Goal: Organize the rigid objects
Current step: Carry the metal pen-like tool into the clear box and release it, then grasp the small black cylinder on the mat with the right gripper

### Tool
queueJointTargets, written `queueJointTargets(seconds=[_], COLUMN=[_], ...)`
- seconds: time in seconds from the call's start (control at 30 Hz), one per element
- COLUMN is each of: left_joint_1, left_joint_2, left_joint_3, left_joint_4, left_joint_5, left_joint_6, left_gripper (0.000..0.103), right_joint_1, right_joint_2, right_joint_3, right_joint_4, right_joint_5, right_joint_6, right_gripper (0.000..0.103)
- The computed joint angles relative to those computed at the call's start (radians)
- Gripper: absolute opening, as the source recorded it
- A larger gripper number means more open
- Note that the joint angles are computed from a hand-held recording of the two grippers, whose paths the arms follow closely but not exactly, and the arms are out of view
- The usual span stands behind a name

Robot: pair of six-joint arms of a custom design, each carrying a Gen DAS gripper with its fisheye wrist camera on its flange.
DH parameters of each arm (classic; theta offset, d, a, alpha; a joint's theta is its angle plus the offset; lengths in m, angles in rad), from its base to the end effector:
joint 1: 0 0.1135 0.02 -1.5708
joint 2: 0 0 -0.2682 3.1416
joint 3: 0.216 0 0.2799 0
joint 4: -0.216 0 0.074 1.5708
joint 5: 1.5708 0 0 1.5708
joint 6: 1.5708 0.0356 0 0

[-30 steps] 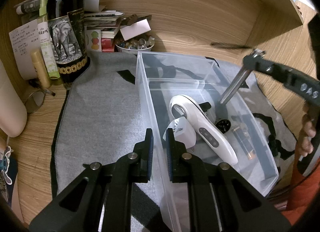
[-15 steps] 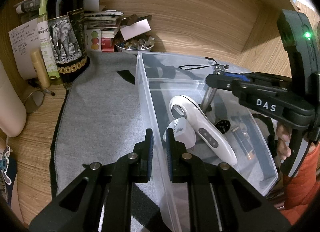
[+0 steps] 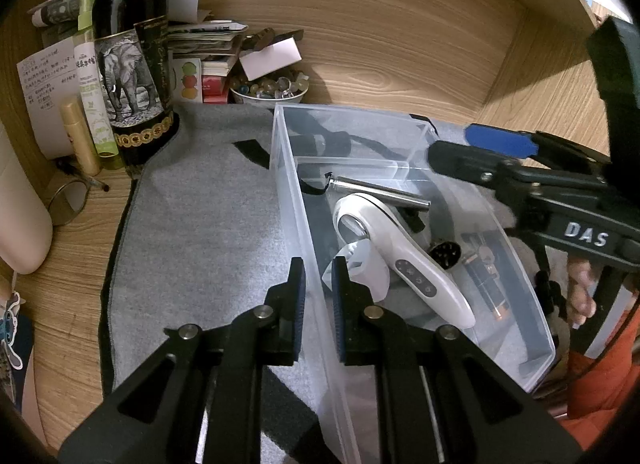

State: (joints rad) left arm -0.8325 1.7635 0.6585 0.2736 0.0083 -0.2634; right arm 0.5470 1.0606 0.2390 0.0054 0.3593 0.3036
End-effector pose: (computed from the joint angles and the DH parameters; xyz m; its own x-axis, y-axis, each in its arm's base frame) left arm 0.2162 -0.2381 0.0784 -0.6737 0.3535 -0.6490 0.5883 0.7881 -0.1814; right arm 0.1711 0.0895 0.1100 -0.6779 -0.0851 -0.7303 -0.0823 0.9958 -0.0397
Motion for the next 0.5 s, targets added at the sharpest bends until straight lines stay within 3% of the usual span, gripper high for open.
queueJointTargets(seconds=[0.2,0.33,0.5], left_joint_1=[0.003,0.002,-0.003], left_joint_2=[-0.001,0.0,0.001], left_joint_3=[-0.003,-0.002,-0.002], left_joint_4=[0.003,0.003,0.004], left_joint_5=[0.001,0.002,0.0], left_joint_6=[0.003,0.001,-0.004], left_gripper=[0.012,0.012,0.012], right_joint_1=[0.031,0.063,0.024], right_joint_2=[-0.235,-0.464,-0.683], right_joint_3=[-0.048,-0.084,-0.12], right_joint_4=[-0.166,-0.384,-0.637], right_joint_5=[0.078,0.2,0.25], right_joint_6=[0.053,0.103,0.178], right_gripper=[0.061,0.075,0.077])
